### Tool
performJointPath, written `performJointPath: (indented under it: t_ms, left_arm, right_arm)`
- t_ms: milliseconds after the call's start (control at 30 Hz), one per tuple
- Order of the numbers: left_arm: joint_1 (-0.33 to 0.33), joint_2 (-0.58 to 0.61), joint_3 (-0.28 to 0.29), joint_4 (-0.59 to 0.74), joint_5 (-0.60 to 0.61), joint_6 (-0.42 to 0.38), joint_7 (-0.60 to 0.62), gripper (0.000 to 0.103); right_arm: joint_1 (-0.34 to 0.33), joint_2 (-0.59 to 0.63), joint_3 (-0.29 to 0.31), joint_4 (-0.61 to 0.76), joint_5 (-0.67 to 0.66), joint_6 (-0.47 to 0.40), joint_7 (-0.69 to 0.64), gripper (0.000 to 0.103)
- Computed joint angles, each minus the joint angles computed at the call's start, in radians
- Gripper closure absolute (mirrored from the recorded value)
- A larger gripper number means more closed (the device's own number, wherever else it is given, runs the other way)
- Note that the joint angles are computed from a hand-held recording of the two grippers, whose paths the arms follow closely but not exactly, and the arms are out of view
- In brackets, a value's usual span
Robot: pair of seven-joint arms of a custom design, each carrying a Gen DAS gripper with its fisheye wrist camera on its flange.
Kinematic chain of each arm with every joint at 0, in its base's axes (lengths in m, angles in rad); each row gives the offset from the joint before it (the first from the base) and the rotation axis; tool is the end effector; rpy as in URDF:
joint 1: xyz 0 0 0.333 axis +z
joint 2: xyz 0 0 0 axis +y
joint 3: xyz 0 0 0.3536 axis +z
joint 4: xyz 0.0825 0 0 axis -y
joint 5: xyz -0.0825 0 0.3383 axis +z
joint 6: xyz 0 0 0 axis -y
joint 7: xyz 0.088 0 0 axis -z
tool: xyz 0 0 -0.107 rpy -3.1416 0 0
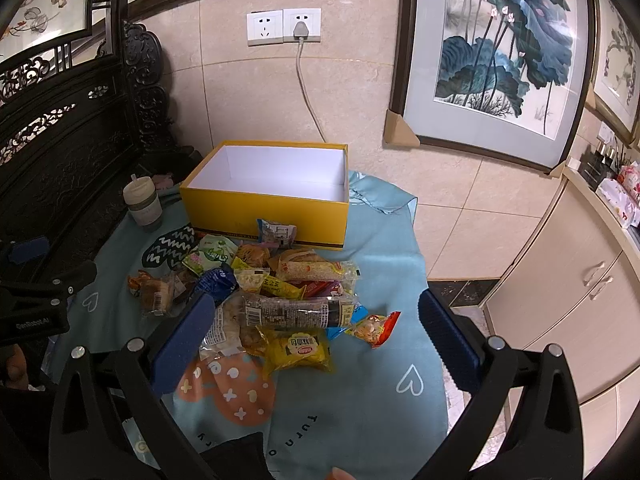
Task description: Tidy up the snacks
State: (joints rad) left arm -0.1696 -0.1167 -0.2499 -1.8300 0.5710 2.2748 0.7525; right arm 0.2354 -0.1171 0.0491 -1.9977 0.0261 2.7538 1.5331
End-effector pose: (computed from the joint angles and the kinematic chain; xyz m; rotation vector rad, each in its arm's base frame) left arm 0.4771 -0.2084 0.6859 -1.8479 1.6045 -0.5650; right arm 0.5052 0.1484 0.6679 -1.9039 1.3967 -0.6630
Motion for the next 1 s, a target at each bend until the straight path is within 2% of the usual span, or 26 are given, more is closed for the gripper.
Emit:
performJointPath:
  t_ms: [1000]
  left_arm:
    - [0.004,-0.001,0.005,-0.009,-0.003,0.009,0.005,0.002]
  right_arm:
    - [0.001,0.005,0.005,0.009,-0.016,-0.017,0.014,0.001]
